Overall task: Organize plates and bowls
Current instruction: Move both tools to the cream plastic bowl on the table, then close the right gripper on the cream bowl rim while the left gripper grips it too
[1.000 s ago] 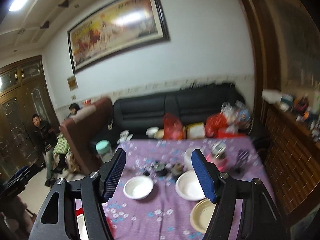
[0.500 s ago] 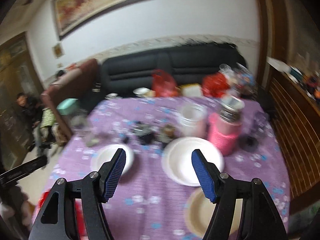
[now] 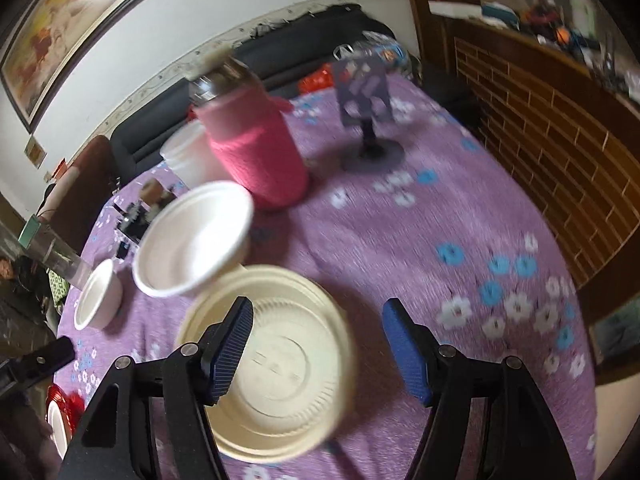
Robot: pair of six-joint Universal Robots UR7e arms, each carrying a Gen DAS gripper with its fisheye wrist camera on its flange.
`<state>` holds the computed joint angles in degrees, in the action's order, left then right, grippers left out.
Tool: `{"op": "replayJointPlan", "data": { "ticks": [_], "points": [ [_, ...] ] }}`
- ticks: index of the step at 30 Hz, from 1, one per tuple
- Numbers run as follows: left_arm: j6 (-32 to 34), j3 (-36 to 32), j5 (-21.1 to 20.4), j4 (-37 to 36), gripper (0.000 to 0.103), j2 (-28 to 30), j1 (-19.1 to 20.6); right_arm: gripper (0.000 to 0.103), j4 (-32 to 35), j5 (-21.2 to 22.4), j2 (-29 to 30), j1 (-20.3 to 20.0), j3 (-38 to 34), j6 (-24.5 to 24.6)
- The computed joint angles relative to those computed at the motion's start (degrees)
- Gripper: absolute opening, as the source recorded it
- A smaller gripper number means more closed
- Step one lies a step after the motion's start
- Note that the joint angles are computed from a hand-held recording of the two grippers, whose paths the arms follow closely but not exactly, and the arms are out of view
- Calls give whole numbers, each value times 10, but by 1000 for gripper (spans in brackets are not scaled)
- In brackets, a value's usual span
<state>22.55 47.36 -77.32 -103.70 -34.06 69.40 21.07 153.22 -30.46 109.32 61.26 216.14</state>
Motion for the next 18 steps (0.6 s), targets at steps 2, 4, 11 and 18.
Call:
{"op": "replayJointPlan", "data": {
  "ticks": [2,4,11,18],
  "points": [
    [-12,15,2,16,70,6,-4,68,-23,-21,-11,-9,28,1],
    [-19,27,5,24,62,10,-7,61,-39,-35,-14,-13,43,3],
    [-18,83,4,4,59,1,-16,33,-90,-82,-29,-25,80,-16],
    [-19,91,-11,26,43,1,-18,21,-105,-107,-35,-27,96,-18]
  ]
}}
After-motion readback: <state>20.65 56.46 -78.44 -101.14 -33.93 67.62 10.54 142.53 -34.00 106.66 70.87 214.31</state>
